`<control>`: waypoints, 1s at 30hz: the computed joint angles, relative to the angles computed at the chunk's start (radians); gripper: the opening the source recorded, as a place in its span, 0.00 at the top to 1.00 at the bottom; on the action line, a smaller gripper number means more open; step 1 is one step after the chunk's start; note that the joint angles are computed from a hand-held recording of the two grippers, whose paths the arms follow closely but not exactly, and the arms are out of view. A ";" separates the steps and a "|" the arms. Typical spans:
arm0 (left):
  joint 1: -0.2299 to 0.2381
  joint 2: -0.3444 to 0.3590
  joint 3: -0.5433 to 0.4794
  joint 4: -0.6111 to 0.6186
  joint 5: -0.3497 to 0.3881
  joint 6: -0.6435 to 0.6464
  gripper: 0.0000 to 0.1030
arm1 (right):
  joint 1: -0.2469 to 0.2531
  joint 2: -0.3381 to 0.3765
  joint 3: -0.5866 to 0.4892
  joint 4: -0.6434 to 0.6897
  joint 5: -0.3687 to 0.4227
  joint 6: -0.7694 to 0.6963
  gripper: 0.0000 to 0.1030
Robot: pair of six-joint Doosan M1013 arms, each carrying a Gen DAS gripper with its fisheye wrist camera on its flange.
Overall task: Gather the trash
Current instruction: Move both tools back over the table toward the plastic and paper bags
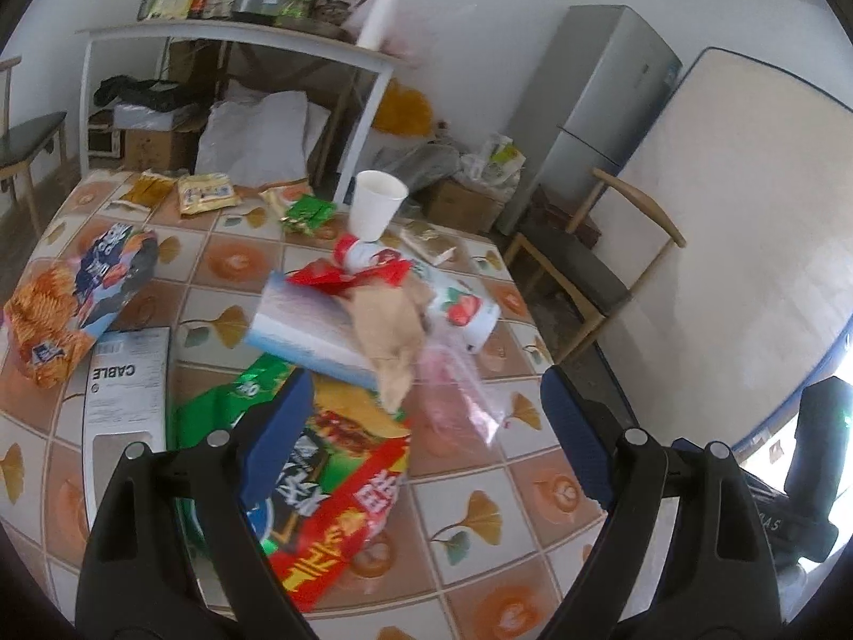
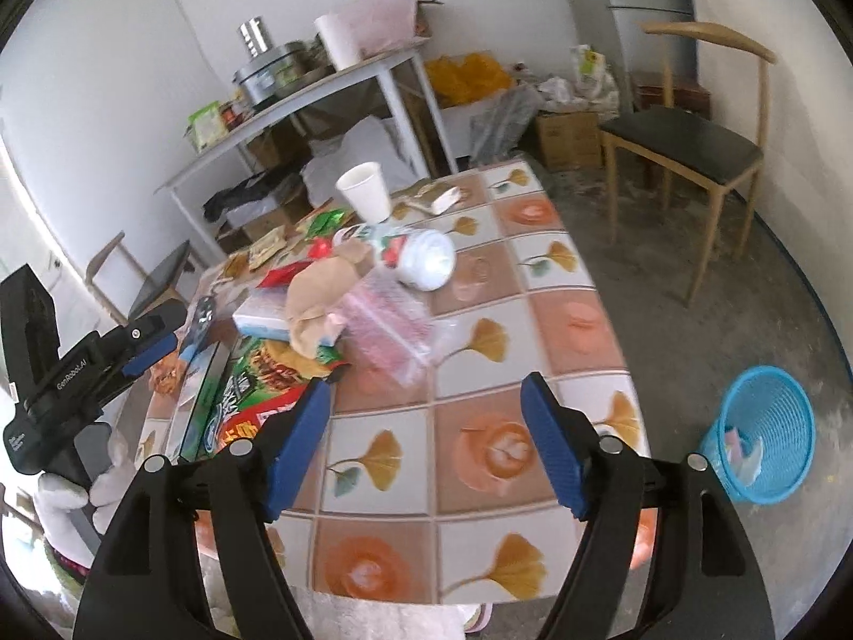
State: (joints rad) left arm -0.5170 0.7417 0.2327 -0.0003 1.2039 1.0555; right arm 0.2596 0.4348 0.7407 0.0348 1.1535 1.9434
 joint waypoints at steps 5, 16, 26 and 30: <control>0.013 -0.021 0.049 -0.010 -0.016 -0.015 0.20 | 0.017 0.053 -0.073 0.012 0.053 -0.027 0.30; 0.027 -0.018 0.057 -0.024 -0.009 -0.042 0.20 | 0.017 0.121 -0.159 0.043 0.108 -0.044 0.30; 0.027 0.018 0.001 -0.029 0.024 -0.046 0.20 | 0.007 0.144 -0.178 0.077 0.111 -0.057 0.30; 0.032 -0.022 0.086 -0.053 -0.054 -0.022 0.20 | 0.004 0.151 -0.180 0.083 0.118 -0.053 0.30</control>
State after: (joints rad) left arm -0.4855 0.7200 0.3191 -0.0530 1.1497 1.0334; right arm 0.2638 0.5861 0.5610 0.1177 1.2715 1.8901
